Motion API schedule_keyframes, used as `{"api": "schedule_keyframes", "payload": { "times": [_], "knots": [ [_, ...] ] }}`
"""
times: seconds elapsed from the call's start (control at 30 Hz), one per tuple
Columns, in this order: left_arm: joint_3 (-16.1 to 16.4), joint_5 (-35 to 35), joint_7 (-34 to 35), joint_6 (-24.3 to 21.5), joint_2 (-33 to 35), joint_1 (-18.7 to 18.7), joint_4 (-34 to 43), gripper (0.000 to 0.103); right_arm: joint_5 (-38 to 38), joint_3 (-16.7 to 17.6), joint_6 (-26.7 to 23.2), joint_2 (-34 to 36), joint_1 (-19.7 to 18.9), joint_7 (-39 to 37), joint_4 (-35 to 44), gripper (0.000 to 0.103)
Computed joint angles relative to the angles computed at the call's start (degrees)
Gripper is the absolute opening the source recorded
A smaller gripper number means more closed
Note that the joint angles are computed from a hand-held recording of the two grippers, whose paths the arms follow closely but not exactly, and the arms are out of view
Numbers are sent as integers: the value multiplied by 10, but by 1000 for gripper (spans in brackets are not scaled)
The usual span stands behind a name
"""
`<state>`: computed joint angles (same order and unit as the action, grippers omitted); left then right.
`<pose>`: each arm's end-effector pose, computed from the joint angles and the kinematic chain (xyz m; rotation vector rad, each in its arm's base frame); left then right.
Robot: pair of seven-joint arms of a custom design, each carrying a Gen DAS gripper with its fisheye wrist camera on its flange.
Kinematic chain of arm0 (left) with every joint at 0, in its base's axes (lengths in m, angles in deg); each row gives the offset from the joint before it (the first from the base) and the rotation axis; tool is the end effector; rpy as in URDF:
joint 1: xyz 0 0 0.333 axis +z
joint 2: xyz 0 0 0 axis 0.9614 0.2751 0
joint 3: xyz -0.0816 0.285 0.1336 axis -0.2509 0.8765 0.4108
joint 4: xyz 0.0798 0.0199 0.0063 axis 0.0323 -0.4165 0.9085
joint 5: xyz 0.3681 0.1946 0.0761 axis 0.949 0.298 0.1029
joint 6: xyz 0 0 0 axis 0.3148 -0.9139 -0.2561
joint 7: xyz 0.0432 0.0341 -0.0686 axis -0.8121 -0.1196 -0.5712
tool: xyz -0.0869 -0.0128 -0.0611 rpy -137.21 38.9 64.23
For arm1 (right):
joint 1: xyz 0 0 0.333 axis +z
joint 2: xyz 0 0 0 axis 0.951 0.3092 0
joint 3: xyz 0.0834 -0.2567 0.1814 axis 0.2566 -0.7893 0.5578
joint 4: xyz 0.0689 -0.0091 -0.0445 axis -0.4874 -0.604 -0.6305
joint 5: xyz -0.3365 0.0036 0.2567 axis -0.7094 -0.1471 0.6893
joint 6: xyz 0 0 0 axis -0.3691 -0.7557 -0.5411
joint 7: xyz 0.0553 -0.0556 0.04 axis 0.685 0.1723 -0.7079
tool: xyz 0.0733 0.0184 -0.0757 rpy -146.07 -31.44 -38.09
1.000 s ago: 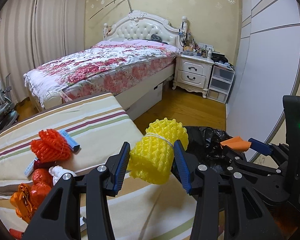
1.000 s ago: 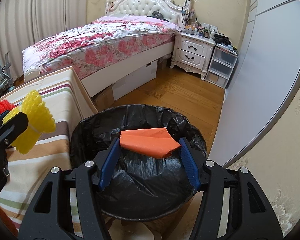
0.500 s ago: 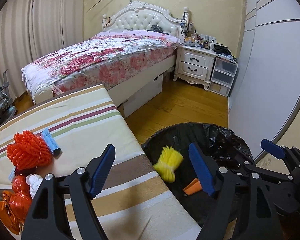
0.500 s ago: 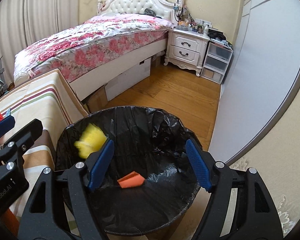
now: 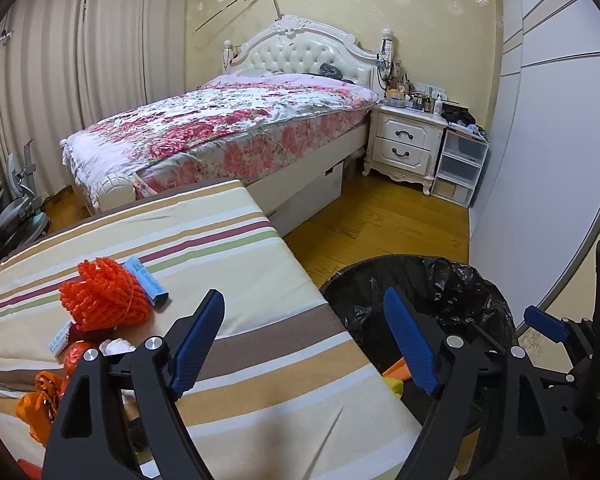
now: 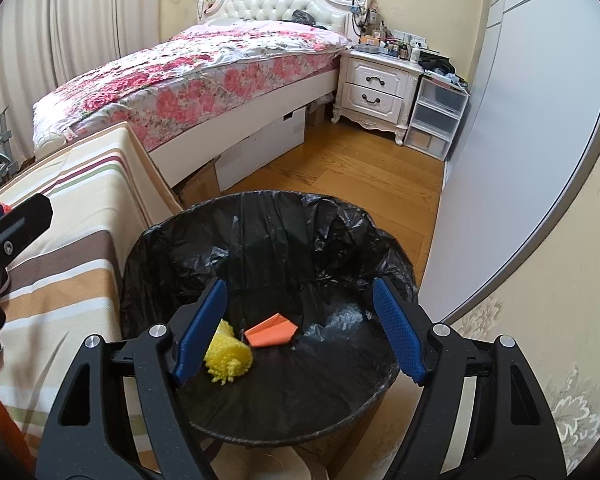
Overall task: Collect trash
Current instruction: 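Open both tools to drop the yellow net and orange cloth into the bin, then move the left tool back to the bed and grasp the red bottle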
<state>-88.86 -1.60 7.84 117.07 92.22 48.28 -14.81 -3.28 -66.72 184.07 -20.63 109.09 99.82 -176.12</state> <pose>0.6124 -0.3581 0.3193 -1.8139 1.4638 -0.7373 0.6749 0.2593 0.2809 -1.9783 1.5026 -0.6534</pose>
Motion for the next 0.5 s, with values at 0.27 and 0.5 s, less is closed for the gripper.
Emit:
{"api": "schedule_keyframes", "payload": {
  "times": [0.27,0.5],
  "knots": [
    [-15,28,-59,-22,-74,11,-94,80,3,8,20,-38,22,-19,-53,76],
    [-47,34,-100,-53,-142,35,-184,80,14,24,30,-65,38,-52,-87,76]
  ]
}}
